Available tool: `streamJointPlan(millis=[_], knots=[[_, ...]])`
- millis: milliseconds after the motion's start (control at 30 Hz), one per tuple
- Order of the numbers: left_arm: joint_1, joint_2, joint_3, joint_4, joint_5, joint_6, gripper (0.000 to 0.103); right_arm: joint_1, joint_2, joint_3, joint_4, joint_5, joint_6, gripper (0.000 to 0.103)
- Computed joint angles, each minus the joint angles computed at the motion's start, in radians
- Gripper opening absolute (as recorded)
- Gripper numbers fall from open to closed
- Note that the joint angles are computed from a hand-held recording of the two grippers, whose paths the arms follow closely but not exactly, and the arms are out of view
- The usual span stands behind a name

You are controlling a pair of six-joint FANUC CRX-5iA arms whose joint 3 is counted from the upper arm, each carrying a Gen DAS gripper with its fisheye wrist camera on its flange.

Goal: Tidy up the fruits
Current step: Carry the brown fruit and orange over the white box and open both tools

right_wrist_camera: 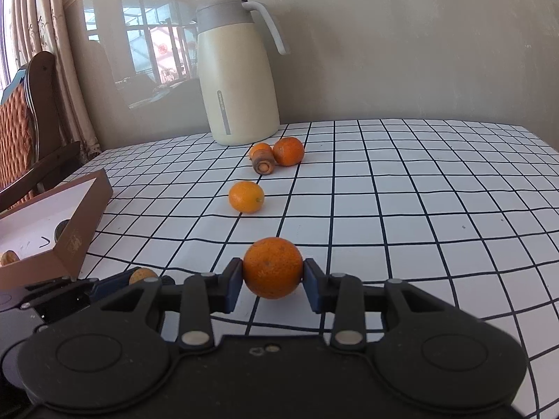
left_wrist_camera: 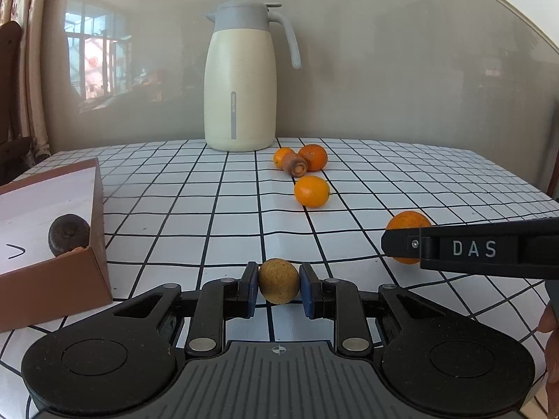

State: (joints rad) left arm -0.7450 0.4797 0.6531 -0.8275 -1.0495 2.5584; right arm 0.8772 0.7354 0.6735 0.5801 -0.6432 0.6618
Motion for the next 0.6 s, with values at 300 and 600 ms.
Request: streamJointPlan(millis=[300, 600], knots=[[-0.015, -0.041, -0.042, -0.034, -0.015, 0.007, 0.025, 0.014, -0.053, -0.083, 0.025, 0.039, -0.009, 0.029], [-0.032, -0.108, -0.115, -0.076, -0.027, 0.042, 0.025, 0.039, -0.071, -0.107, 0.011, 0.078, 0.027, 0.029]])
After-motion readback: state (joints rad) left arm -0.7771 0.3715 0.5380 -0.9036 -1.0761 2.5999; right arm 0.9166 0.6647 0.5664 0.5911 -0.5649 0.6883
